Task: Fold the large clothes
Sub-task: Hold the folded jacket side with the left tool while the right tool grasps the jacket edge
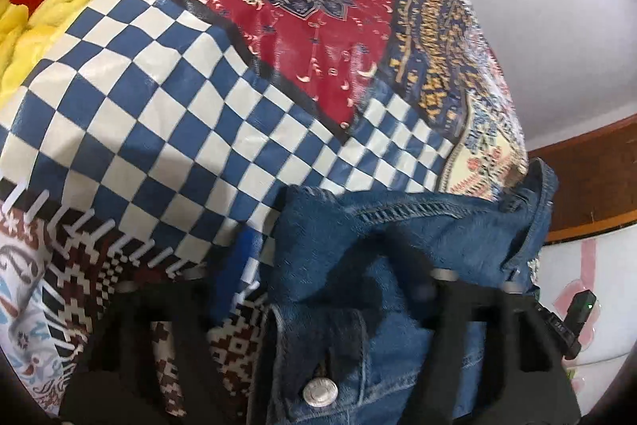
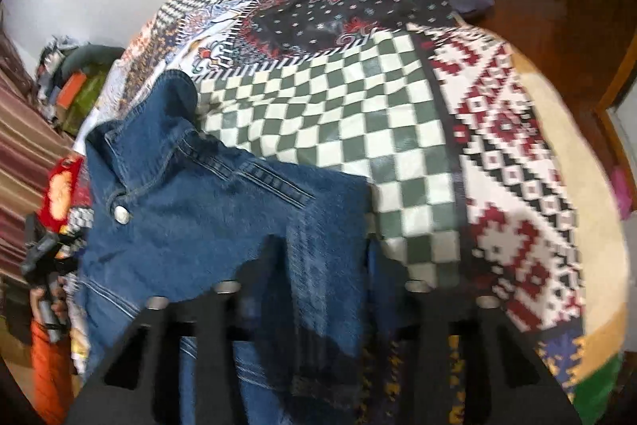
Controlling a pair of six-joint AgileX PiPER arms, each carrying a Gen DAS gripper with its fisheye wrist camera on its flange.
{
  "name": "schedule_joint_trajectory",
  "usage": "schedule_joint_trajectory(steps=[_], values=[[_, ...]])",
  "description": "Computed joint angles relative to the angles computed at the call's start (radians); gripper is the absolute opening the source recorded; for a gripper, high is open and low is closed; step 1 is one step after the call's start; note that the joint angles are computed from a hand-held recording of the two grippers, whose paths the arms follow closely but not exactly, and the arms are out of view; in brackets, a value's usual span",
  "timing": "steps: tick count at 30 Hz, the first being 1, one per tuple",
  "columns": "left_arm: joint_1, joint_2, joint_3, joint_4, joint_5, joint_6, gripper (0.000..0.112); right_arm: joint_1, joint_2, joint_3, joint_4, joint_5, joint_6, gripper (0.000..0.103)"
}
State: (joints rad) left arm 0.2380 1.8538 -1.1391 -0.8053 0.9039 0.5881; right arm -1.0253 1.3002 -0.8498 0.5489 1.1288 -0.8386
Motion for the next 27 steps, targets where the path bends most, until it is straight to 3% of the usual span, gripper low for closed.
schedule_joint_trajectory(steps=[1, 3, 5, 13, 19, 23, 27], values=[[-0.005, 0.006, -0.002, 0.002, 0.001, 0.001, 0.031, 0.013, 0.007, -0.003, -0.001, -0.010, 0.017, 0.028], [-0.012, 0.010, -0.005, 0.010, 0.001, -0.003, 0.028, 0.042, 0.010, -0.009, -0.002, -0.027, 0.021, 0.019], [-0.027, -0.009, 0.008, 0.020, -0.012, 0.003, 0.019, 0.074, -0.006, -0.012, -0.014, -0.046, 0.033, 0.016], [-0.087, -0.121, -0.020, 0.188, -0.072, -0.040, 0.012, 0.265, -0.080, -0.122, -0.118, -0.068, 0.109, 0.013], [-0.150, -0.201, -0.073, 0.294, -0.126, -0.114, 0.012, 0.330, -0.059, -0.244, -0.115, -0.082, 0.171, 0.013], [-0.221, -0.185, -0.109, 0.432, -0.220, -0.223, 0.012, 0.411, -0.046, -0.215, -0.187, -0.234, 0.276, 0.013], [-0.223, -0.114, -0.147, 0.430, -0.205, -0.249, 0.012, 0.481, 0.017, -0.144, -0.301, -0.373, 0.369, 0.013]])
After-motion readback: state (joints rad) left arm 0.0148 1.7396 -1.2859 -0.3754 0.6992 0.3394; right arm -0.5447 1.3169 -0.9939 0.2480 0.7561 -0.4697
